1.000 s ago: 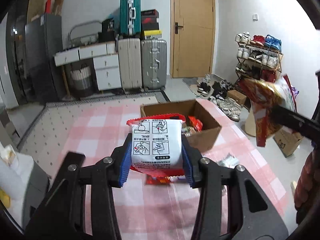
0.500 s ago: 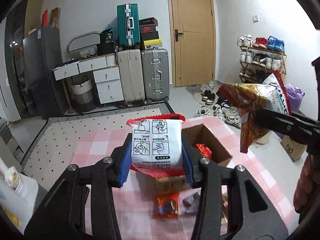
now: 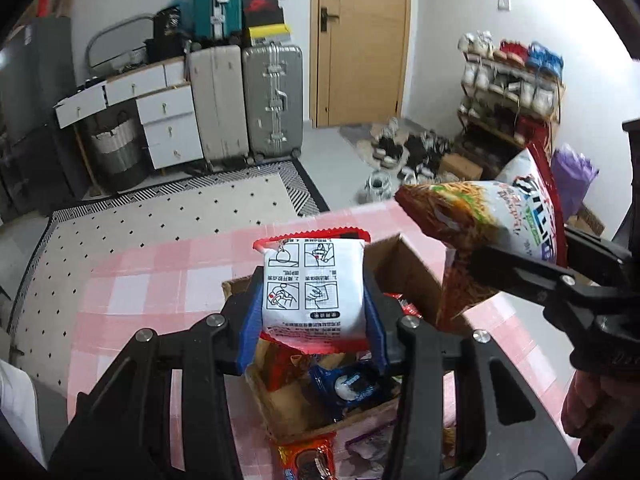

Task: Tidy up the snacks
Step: 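Lower both held packs into the cardboard box and open both grippers, then withdraw both tools from the box back toward the remaining snacks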

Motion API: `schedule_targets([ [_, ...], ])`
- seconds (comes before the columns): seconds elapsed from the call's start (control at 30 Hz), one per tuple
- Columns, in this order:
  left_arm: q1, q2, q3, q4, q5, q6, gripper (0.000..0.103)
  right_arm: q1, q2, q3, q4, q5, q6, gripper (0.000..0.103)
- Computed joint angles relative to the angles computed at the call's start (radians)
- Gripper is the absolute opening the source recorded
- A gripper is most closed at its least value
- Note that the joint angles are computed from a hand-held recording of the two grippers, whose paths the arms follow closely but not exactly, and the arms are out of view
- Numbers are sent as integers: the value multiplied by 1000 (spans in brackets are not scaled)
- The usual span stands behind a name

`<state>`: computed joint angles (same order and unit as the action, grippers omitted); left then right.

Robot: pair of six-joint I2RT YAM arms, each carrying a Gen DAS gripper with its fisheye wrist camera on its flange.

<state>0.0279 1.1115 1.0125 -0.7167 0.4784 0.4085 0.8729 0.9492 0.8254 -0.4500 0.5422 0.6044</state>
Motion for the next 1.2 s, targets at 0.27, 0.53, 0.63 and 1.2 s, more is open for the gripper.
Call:
schedule_targets([
  [0.27, -88, 193, -40, 165, -69, -37, 41, -159, 114, -76, 124, -146, -59, 47],
  [0.53, -92, 283, -82, 237, -35, -41, 42, -168, 195, -85, 192, -132, -92, 48],
  [0.63, -60, 286, -88, 217, -7, -18, 44, -144, 200, -80, 194, -87, -99, 53],
  [1.2, 218, -155, -160, -89, 179, 175, 85, 298, -17, -9, -215, 372, 148, 79],
])
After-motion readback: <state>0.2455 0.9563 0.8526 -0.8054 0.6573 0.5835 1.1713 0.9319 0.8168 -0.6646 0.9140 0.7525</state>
